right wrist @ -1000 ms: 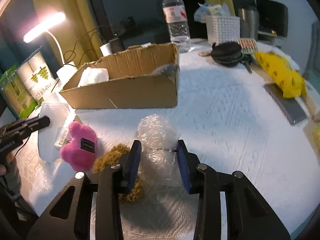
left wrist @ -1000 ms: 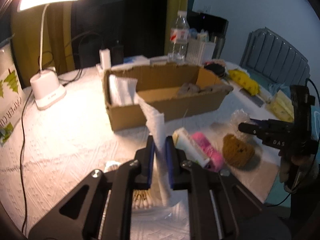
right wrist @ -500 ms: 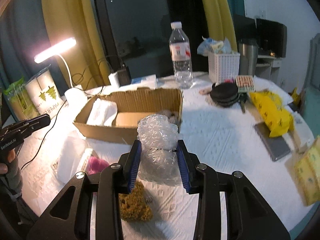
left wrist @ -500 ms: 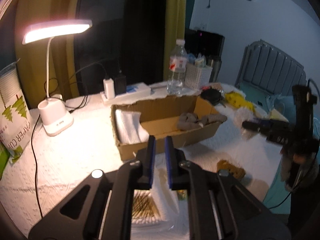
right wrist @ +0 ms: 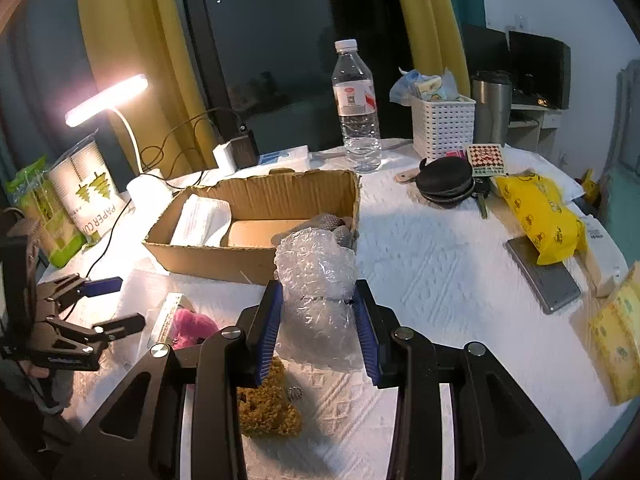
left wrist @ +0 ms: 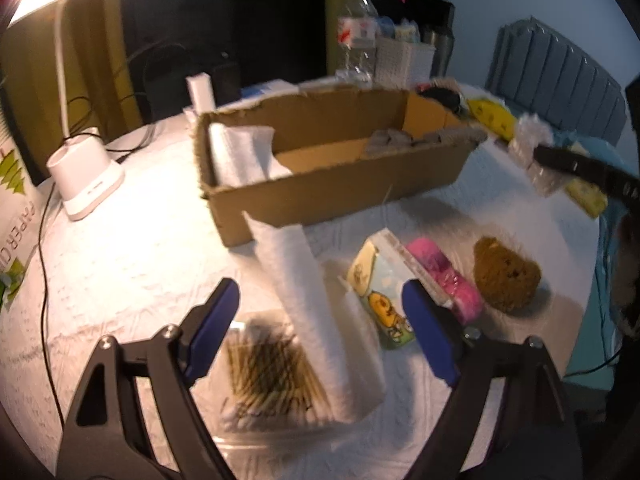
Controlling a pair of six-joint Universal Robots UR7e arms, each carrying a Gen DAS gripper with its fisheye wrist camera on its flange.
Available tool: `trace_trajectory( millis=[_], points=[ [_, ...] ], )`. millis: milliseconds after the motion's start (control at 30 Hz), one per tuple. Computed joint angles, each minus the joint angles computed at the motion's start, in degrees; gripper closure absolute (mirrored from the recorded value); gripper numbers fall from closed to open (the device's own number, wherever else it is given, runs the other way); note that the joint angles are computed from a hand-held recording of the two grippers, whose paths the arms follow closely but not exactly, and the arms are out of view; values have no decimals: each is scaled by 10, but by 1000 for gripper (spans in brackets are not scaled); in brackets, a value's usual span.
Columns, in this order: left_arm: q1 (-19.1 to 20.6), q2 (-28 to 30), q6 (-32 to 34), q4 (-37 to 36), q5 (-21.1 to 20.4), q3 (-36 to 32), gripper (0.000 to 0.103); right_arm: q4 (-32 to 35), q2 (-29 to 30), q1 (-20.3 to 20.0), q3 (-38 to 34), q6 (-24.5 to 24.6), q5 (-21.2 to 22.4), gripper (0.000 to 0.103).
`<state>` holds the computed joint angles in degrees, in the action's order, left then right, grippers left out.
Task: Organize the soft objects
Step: 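Lift the bubble-wrap bag with the right gripper while the left gripper lifts the towel toward the box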
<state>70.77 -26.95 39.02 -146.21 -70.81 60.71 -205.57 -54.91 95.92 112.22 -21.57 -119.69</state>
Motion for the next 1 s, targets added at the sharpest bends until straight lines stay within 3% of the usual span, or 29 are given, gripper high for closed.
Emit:
trace_trajectory(
  millis=[67,100,167,200,233,300,667,1000],
  points=[
    [0,5,15,2,2,-1,30,-2,-1,-1,2,1,-1,65],
    [-1,7,22,6,13,0,58,-2,-3,-2,3,1,-1,65],
    [0,7,27,6,16,2,69,-3,-5,-3,4,2,1,65],
    [0,4,30,8,13,5,82,-4,-5,-3,5,2,1,65],
    [1,2,29,8,10,6,89,-4,-5,-4,5,2,2,65],
    [1,-4,24,2,0,11,95,-2,-6,-5,4,3,3,65],
    [-9,-38,5,-22,-87,9,97,5,-1,4,-19,-13,8,65],
    [-13,2,8,-21,-112,-85,97,18,8,9,-62,-34,20,65]
  ],
)
